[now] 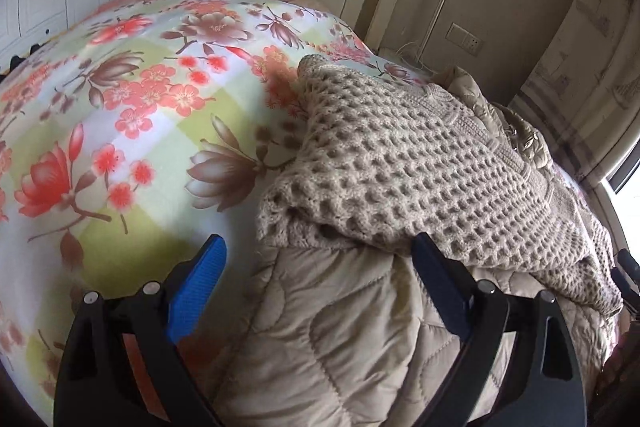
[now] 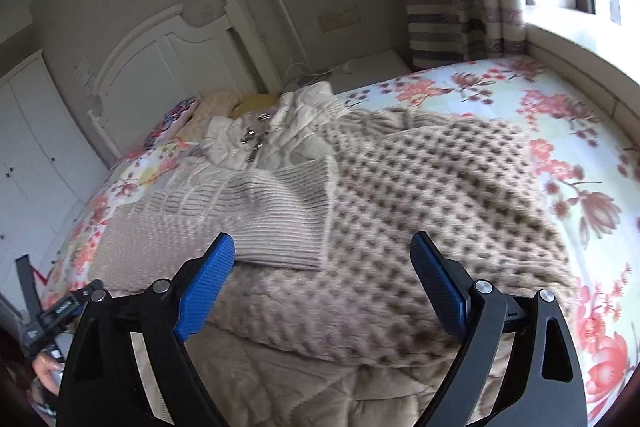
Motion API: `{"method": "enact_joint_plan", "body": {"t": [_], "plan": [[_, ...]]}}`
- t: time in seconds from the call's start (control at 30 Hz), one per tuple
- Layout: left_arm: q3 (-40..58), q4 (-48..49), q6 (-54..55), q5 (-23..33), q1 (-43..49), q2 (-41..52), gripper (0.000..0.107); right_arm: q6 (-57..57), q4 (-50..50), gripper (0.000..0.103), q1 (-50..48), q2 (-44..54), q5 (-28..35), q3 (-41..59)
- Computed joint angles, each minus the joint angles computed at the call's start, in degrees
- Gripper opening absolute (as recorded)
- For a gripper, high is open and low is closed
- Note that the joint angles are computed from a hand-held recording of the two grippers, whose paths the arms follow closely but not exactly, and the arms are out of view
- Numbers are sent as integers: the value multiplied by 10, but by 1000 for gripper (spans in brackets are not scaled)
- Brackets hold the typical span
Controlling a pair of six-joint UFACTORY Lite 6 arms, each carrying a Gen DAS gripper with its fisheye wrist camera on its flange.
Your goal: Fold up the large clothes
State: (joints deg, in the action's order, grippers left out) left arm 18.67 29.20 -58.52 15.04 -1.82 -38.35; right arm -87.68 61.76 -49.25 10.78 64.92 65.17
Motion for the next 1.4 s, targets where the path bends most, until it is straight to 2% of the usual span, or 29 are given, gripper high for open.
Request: {"method": "enact_joint_plan", "body": {"t": [0.07,0.23,0.27,0.3,0.33,0.37,0.4,0.47,0.5,0.6,0.8,0.93,0.97,1.03,1.07,1.1,1.17,1.23,1.27,1.3,1.4], "plan": [[-6,-44,43,-10,12,-10,93,69,-38,87,35,20,15,39],[-11,-79,73,-13,18,-20,93,152,-91,87,138,40,-87,61],[-12,-74,66,-13,16,-20,93,146,-88,75,152,37,-110,49],[-12,-70,62,-12,16,-21,93,125,-77,52,160,26,-134,30],[-12,-67,58,-10,16,-22,93,100,-58,46,166,0,-168,-2],[-13,-69,59,-11,17,-22,94,60,-23,31,160,-25,-180,-33],[-14,-90,80,-13,22,-23,94,20,16,24,144,-48,-169,-57],[-16,-129,120,-15,31,-27,94,-55,80,17,91,-97,-114,-96],[-16,-130,120,-14,32,-27,94,-81,101,6,65,-126,-101,-114],[-15,-125,116,-12,29,-29,94,-64,91,6,20,-130,-57,-96],[-18,-131,122,-12,33,-36,96,-36,57,6,22,-44,-85,-62],[-16,-141,134,-11,36,-32,96,29,-9,7,45,-2,-123,-39],[-17,-142,134,-11,37,-33,96,40,-13,13,42,-6,-125,-36],[-18,-153,146,-13,40,-33,97,38,-7,39,32,-43,-152,-57],[-18,-158,150,-14,41,-33,97,25,8,67,26,-72,-170,-76],[-18,-159,151,-13,41,-34,97,-3,34,82,14,-101,-169,-97],[-17,-143,134,-11,37,-33,97,-63,71,82,1,-153,-134,-128],[-16,-136,127,-10,35,-32,97,-103,84,80,26,-214,-140,-163],[-16,-136,126,-11,35,-32,97,-121,87,76,41,-238,-141,-179],[-17,-136,125,-11,36,-33,97,-134,90,72,62,-259,-148,-195],[-18,-130,117,-10,36,-35,97,-163,95,71,137,-299,-219,-247]]}}
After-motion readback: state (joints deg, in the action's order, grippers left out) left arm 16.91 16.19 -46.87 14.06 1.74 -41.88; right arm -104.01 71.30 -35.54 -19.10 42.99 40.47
